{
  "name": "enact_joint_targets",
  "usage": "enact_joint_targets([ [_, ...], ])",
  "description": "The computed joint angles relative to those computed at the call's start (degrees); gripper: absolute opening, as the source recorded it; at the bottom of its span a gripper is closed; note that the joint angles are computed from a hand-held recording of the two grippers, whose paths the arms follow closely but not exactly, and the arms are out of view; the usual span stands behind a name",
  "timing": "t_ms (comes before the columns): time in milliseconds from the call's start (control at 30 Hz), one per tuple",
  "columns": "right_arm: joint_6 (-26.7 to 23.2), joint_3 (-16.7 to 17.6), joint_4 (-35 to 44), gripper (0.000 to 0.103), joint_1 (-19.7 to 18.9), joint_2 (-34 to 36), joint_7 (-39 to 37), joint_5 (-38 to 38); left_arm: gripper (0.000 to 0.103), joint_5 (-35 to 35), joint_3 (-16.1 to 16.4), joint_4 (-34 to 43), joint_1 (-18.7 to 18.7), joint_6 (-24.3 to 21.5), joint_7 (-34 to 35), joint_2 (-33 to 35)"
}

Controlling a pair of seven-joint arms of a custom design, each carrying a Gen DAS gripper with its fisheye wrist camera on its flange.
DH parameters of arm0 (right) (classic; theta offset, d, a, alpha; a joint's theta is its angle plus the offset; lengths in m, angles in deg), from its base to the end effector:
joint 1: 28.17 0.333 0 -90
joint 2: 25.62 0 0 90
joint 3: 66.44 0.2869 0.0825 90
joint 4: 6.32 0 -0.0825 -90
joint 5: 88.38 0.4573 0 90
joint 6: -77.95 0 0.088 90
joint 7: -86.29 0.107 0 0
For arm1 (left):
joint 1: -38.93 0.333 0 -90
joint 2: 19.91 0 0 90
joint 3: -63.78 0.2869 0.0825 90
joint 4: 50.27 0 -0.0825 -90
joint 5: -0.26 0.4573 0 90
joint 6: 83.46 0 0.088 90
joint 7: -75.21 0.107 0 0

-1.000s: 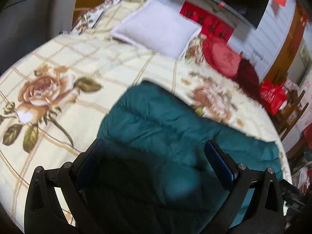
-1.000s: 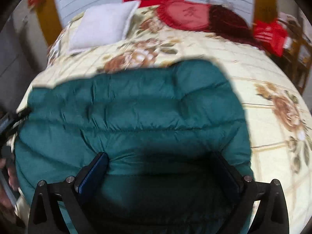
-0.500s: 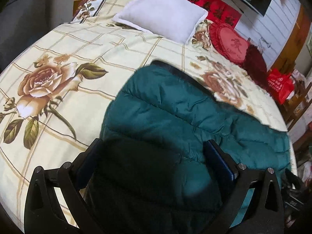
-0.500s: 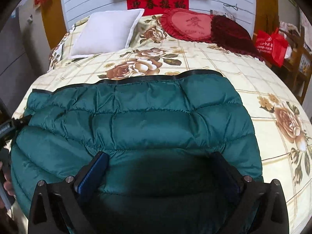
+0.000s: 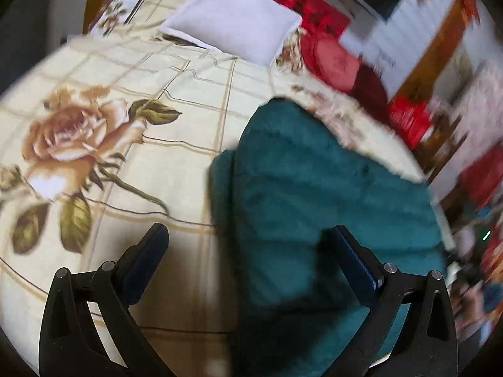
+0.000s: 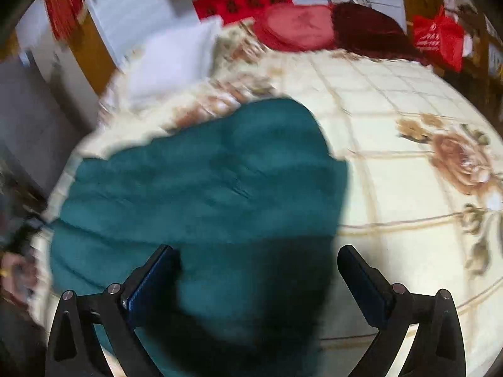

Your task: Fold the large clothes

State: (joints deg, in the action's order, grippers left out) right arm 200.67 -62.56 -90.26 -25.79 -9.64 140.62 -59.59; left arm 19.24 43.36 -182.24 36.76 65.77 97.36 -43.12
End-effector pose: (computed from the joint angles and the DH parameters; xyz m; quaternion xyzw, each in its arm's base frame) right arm 0.7403 0.0961 0.5300 -0.8270 0.4710 -0.0439 0.3039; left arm 0.5135 -0.2328 0.5193 -0.8068 0.4569 -0.3206 0.1937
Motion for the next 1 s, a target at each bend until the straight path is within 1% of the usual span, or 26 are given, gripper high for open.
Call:
enact_joint_targets([
  [33, -1.0, 0.0, 0.8, 0.103, -0.4, 0.9, 0.0, 0.9, 0.102, -1.0, 0.7, 0.3, -0.8, 0.3, 1.8, 1.0],
  [100, -5.2, 0.4, 4.1, 0.103, -1.7, 3.6, 1.2, 3.8, 0.103, -3.9, 2.1, -0.9, -2.0, 2.4, 3.5, 1.8],
  [167, -7.3, 0.8, 5.9, 0.103, -2.6, 5.2, 1.0, 5.2, 0.103, -8.0, 3.9, -2.6, -3.0, 6.2, 4.8, 1.9],
  [200, -9.1, 1.1, 7.5, 0.103, -3.2, 6.8, 1.2, 6.4, 0.103, -11.0, 5.0, -3.5, -3.8, 7.9, 5.9, 1.9],
  [233, -10.6, 1.6, 8.7, 0.103, -4.0, 8.0, 2.1, 7.6, 0.103, -13.2, 5.5, -4.4, -4.1, 9.7, 6.5, 2.0],
  [267, -10.0, 1.8, 8.0, 0.103, -4.2, 7.5, 1.2, 8.7, 0.103, -11.7, 3.9, -4.5, -2.5, 9.8, 5.7, 1.7],
  [300, -10.4, 1.9, 8.4, 0.103, -4.4, 7.8, 0.3, 8.8, 0.103, -10.6, 2.8, -4.2, -1.5, 9.4, 5.6, 1.8],
  [367, -10.8, 2.1, 8.8, 0.103, -4.7, 8.0, 0.0, 9.4, 0.103, -8.8, 1.4, -3.2, -0.2, 8.4, 5.0, 2.4],
  [467, -10.7, 2.5, 7.2, 0.103, -5.4, 7.3, -1.7, 11.9, 0.103, -9.0, 1.8, -2.6, -0.4, 9.0, 5.7, 3.3],
  [533, -11.9, 2.8, 7.9, 0.103, -6.0, 8.1, -3.0, 13.8, 0.103, -10.8, 3.1, -2.2, -1.4, 9.4, 7.7, 3.9],
  [600, -15.7, 3.6, 11.5, 0.103, -6.8, 11.0, -3.4, 16.2, 0.102, -13.8, 4.8, -2.1, -2.7, 10.9, 10.9, 4.6],
  [633, -16.8, 3.8, 12.8, 0.103, -7.0, 12.0, -3.2, 16.9, 0.102, -15.6, 5.8, -2.2, -3.4, 12.0, 12.8, 5.0],
  [667, -18.2, 4.2, 14.6, 0.103, -7.3, 13.4, -3.1, 17.5, 0.102, -17.7, 6.8, -2.2, -4.1, 13.3, 14.9, 5.4],
  [700, -21.3, 4.9, 18.5, 0.103, -7.9, 16.4, -2.6, 18.7, 0.102, -19.7, 7.6, -2.0, -4.7, 14.4, 17.0, 6.0],
  [733, -23.3, 5.5, 21.5, 0.103, -8.4, 18.8, -2.1, 19.6, 0.102, -22.1, 8.6, -1.9, -5.6, 15.6, 19.5, 6.6],
  [767, -24.4, 6.1, 23.6, 0.103, -8.8, 20.6, -1.4, 20.3, 0.101, -23.8, 9.0, -1.6, -6.0, 16.4, 21.4, 7.1],
  [800, -25.1, 6.5, 26.1, 0.103, -8.7, 22.4, -0.8, 20.2, 0.096, -25.2, 9.2, -1.0, -6.3, 16.7, 23.3, 7.8],
  [833, -25.4, 6.7, 27.3, 0.103, -8.6, 23.2, -0.6, 19.6, 0.088, -28.2, 10.3, -0.3, -7.8, 17.0, 26.8, 8.6],
  [867, -26.3, 7.0, 29.8, 0.103, -8.2, 24.9, 0.2, 19.0, 0.081, -29.6, 10.3, 0.4, -8.0, 16.9, 28.2, 9.3],
  [900, -26.0, 7.6, 30.4, 0.103, -8.3, 25.4, 0.5, 18.8, 0.068, -28.7, 9.2, 0.6, -6.9, 16.9, 27.7, 9.4],
  [933, -26.3, 7.7, 28.9, 0.103, -8.8, 24.4, -0.1, 18.9, 0.063, -29.3, 9.2, 1.1, -7.1, 16.8, 29.1, 9.6],
  [967, -26.2, 7.9, 29.1, 0.102, -8.7, 24.5, -0.1, 18.7, 0.051, -26.7, 7.6, 1.4, -5.5, 16.5, 27.7, 9.4],
  [1000, -26.0, 8.0, 27.3, 0.093, -9.2, 23.3, -1.0, 18.9, 0.043, -23.5, 5.9, 1.9, -3.6, 16.0, 25.4, 9.2],
])
